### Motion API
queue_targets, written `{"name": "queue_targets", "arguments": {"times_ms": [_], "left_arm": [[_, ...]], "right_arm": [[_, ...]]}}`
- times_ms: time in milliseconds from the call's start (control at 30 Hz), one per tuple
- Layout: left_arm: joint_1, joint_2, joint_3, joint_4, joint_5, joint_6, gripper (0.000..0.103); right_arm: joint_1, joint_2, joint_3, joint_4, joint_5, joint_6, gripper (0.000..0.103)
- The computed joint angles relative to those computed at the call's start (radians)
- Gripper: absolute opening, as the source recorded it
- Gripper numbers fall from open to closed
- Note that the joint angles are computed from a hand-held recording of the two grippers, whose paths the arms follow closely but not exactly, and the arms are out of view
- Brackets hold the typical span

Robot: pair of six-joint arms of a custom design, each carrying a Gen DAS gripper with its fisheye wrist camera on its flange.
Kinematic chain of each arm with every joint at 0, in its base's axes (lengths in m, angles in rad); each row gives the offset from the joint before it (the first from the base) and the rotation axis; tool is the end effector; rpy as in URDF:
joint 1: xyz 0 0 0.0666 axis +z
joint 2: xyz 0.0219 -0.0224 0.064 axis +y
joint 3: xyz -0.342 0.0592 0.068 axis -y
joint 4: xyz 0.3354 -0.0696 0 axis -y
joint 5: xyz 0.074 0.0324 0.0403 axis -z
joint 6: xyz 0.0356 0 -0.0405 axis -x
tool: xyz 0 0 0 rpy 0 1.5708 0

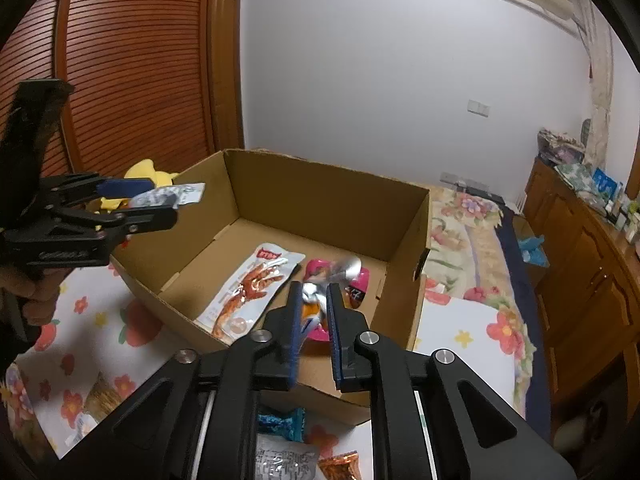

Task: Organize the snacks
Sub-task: 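Open the right tool to drop the pouch while the left tool releases the white packet into the box, then move the left tool to the clear cereal bar while the right tool approaches the silver blue-edged packet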

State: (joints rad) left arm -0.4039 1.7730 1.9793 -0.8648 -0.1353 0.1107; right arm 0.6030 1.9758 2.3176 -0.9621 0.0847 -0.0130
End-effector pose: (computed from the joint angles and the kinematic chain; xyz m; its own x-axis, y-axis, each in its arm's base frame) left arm 0.5275 -0.2207 0.4537 -0.5914 0.1337 -0.7952 0.2274 0.9738 -0.0053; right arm 0.5160 0.3511 0.4668 -0.4853 -0.3185 -0.8143 -0.5021 0.8639 -0.0386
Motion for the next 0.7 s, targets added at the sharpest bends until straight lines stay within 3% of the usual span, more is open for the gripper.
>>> {"name": "queue_targets", "arguments": {"times_ms": [67, 433, 700], "left_arm": [[0.001, 0.012, 0.01, -0.008, 0.006, 0.004, 0.066], [-0.006, -0.015, -0.035, 0.021, 0.002, 0.014, 0.069], [-0.03, -0.177, -0.241, 0.129, 0.017, 0.014, 0.072]], "right_arm": [[-0.002, -0.007, -0.018, 0.003, 0.004, -0.004, 0.02], [0.003, -0.144, -0.217, 0.103, -0.031, -0.027, 0.028], [0.032, -0.273, -0.394, 0.153, -0.034, -0.035, 0.049]]}}
